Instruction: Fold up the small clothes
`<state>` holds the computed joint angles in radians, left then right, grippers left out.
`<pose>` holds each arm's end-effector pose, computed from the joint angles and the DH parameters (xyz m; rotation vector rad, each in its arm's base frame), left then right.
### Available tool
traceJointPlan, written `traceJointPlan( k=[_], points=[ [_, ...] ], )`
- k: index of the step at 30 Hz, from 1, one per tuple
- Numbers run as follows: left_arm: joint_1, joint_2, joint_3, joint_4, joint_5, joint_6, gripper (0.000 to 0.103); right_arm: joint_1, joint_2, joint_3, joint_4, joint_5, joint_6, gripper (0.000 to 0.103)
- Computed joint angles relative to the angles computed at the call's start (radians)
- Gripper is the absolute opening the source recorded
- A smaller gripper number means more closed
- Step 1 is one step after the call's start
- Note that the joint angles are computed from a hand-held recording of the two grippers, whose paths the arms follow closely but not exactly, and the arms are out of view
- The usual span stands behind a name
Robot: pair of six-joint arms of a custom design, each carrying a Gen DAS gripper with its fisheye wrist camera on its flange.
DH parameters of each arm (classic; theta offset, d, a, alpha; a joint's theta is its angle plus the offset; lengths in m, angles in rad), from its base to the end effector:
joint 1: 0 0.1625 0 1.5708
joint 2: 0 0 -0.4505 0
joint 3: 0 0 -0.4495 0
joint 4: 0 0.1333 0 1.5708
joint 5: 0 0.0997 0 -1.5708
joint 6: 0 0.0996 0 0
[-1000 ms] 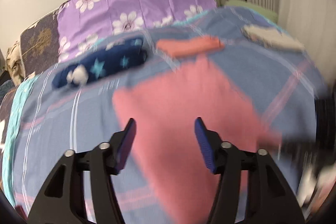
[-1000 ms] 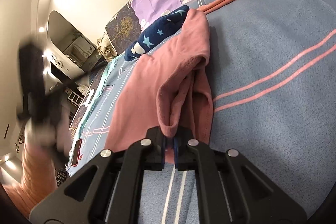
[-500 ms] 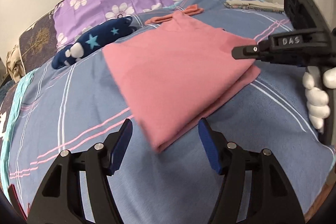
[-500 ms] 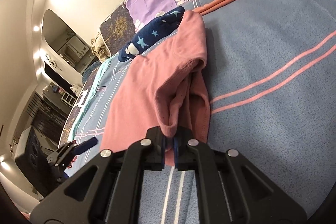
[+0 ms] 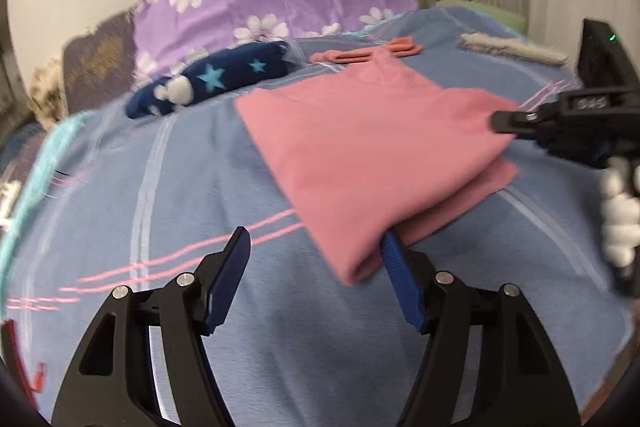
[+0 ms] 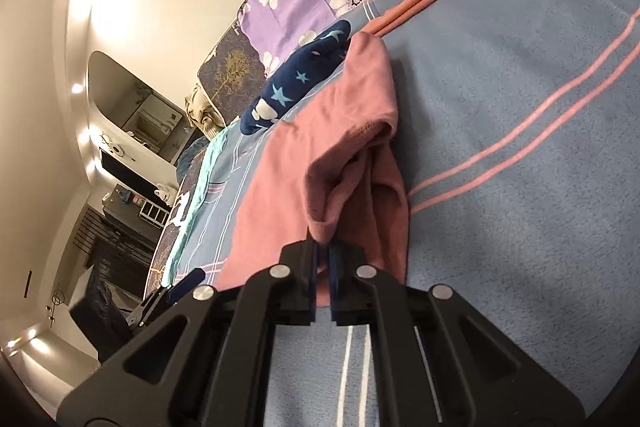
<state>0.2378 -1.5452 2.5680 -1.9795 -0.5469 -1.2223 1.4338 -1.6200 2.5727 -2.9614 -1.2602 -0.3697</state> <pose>-0.2375 -0.2823 0.1294 0.4932 2.0908 -0.9439 0.1118 -0.3877 0.2025 -0.4315 2.8326 -0.7292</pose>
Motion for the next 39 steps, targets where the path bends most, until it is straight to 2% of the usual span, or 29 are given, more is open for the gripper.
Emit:
traceJointPlan(
  k=[2,4,7,12,15,17,19,20,21,23,24,25,26,28,30,32,34,35,36,37,38,39],
  points=[
    [0.009,0.025,0.006,-0.095,-0.014,0.068,0.068,0.01,0.001,-0.005,-0.003,0.013,-0.001,0.004],
    [0.026,0.078,-0.021,-0.066,-0.001,0.07,0.068,0.017,-0.003,-0.006,-0.006,0.019,0.0,0.004],
    [0.053,0.136,-0.088,0.168,0.023,-0.097,0.068,0.022,-0.012,-0.008,-0.006,0.02,0.006,0.004],
    [0.043,0.074,-0.097,0.387,0.0,-0.312,0.069,-0.014,-0.028,0.007,0.035,0.024,0.006,0.004],
    [0.044,0.011,-0.066,0.356,-0.038,-0.326,0.07,-0.018,-0.008,0.006,0.068,-0.062,0.029,0.004],
    [0.042,0.002,-0.058,0.335,-0.053,-0.316,0.068,-0.03,-0.009,0.013,0.082,-0.072,0.037,0.005],
    [0.031,0.001,-0.057,0.327,-0.061,-0.296,0.062,-0.01,-0.034,0.02,0.068,-0.1,0.036,0.007],
    [0.024,-0.008,-0.051,0.309,-0.072,-0.276,0.058,0.012,-0.042,0.023,0.044,-0.135,0.031,0.008],
    [0.021,-0.017,-0.045,0.284,-0.081,-0.255,0.054,0.053,-0.05,0.032,-0.016,-0.202,0.027,0.011],
    [0.007,-0.071,-0.01,0.171,-0.13,-0.187,0.034,0.096,-0.065,0.048,-0.1,-0.254,0.008,0.011],
    [-0.001,-0.107,0.008,0.115,-0.158,-0.157,0.029,0.105,-0.076,0.049,-0.108,-0.247,-0.005,0.011],
    [-0.011,-0.14,0.023,0.072,-0.178,-0.132,0.018,0.114,-0.087,0.049,-0.104,-0.233,-0.022,0.011],
    [-0.028,-0.177,0.039,0.018,-0.189,-0.094,0.014,0.127,-0.092,0.046,-0.095,-0.213,-0.05,0.011],
    [-0.048,-0.198,0.047,-0.031,-0.171,-0.049,0.014,0.158,-0.079,0.036,-0.089,-0.203,-0.092,0.011],
    [-0.045,-0.179,0.049,-0.111,-0.12,0.024,0.014,0.196,-0.033,0.022,-0.111,-0.215,-0.126,0.011],
    [0.006,-0.121,0.051,-0.246,-0.099,0.109,0.014,0.216,0.011,0.01,-0.129,-0.242,-0.132,0.011],
    [0.09,-0.047,0.046,-0.367,-0.144,0.174,0.014,0.22,0.05,0.0,-0.137,-0.278,-0.122,0.011],
    [0.126,-0.017,0.041,-0.386,-0.161,0.187,0.014,0.225,0.067,-0.002,-0.151,-0.323,-0.119,0.011],
    [0.147,0.013,0.056,-0.438,-0.165,0.203,0.015,0.233,0.104,-0.002,-0.2,-0.409,-0.124,0.011],
    [0.145,0.018,0.069,-0.486,-0.155,0.221,0.014,0.229,0.14,-0.003,-0.243,-0.478,-0.14,0.012],
    [0.14,0.005,0.075,-0.492,-0.16,0.22,0.015,0.22,0.162,-0.008,-0.245,-0.504,-0.127,0.011],
    [0.142,-0.005,0.075,-0.491,-0.17,0.219,0.015,0.208,0.143,-0.014,-0.204,-0.49,-0.087,0.011]
  ],
)
